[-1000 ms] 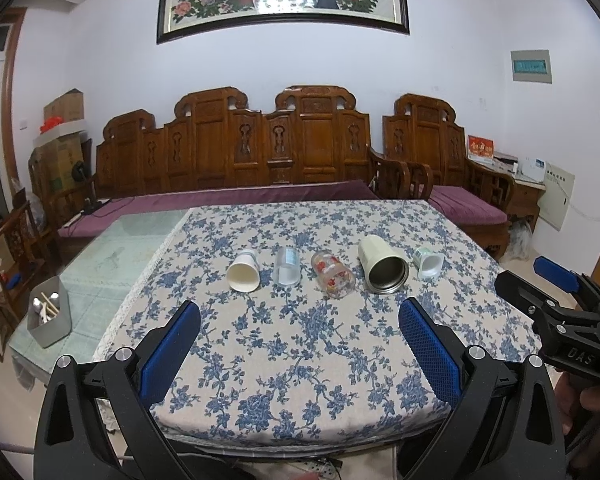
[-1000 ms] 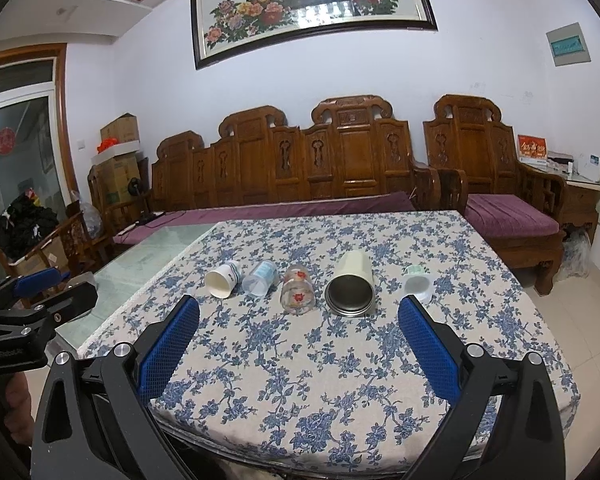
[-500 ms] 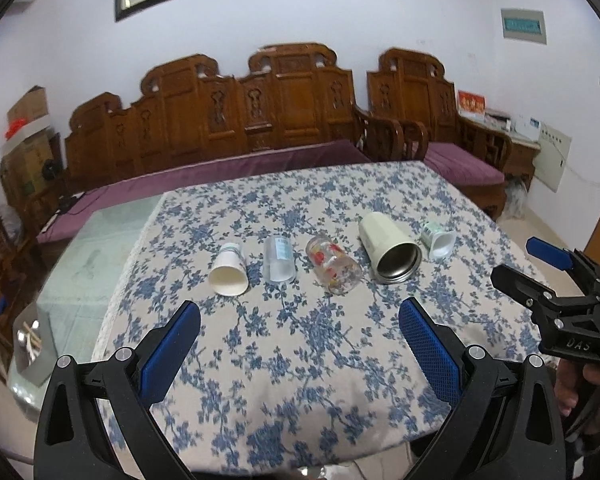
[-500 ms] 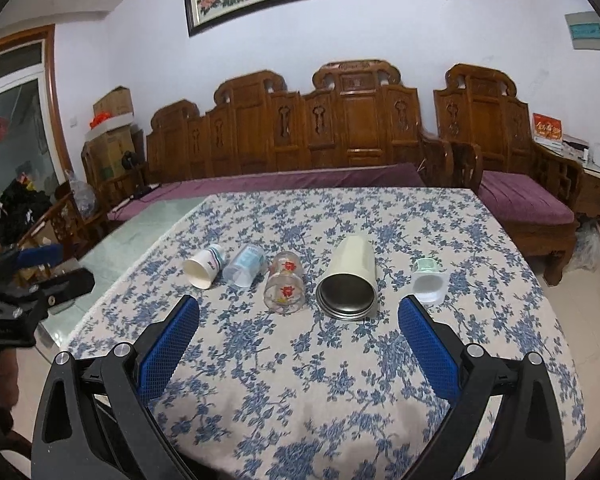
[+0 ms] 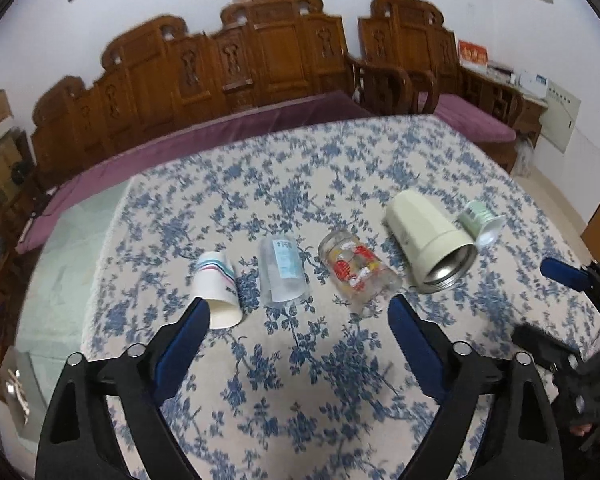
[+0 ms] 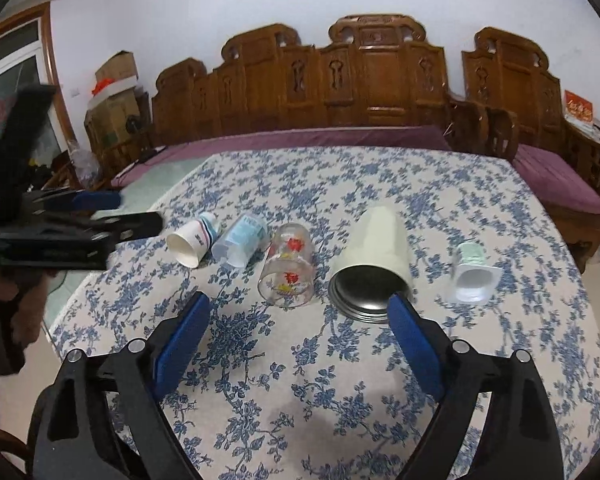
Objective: Flip cup upside down
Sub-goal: 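Move the left tool to the clear plastic cup and close on it, then lift the clear cup with the left tool, tip it onto its side, release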
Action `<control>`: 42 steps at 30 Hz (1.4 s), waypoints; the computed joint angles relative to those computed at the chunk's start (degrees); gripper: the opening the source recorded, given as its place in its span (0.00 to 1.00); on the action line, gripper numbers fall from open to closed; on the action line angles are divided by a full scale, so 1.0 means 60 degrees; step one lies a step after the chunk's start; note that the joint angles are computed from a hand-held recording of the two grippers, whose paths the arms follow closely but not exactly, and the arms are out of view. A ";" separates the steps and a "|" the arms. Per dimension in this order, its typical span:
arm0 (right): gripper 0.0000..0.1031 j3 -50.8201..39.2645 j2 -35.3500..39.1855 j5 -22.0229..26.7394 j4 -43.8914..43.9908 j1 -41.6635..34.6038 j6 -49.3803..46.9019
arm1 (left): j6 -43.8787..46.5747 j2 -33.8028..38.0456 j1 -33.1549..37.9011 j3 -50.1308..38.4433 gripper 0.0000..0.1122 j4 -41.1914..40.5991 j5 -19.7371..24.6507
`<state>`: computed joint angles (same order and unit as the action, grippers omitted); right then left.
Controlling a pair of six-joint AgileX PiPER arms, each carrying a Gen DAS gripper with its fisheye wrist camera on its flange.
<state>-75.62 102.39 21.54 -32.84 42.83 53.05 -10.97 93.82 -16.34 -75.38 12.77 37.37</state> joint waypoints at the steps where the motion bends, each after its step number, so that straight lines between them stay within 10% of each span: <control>1: 0.89 -0.0124 0.0161 0.0002 0.0176 -0.0021 -0.0207 | 0.0099 0.0242 0.0072 -0.0191 0.72 -0.0087 0.0039; 28: 0.89 -0.0259 0.1578 -0.0350 0.2667 -0.0524 -0.2398 | 0.1458 0.7074 0.1402 -0.7619 0.48 -0.2116 0.3289; 42: 0.89 0.0858 0.0306 -0.0192 0.0502 -0.0107 0.0018 | 0.1625 0.2652 0.0792 -0.1535 0.47 -0.2218 0.0508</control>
<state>-70.47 104.23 20.39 -29.83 42.19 53.15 -1.22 109.73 -11.59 -84.59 -0.54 40.42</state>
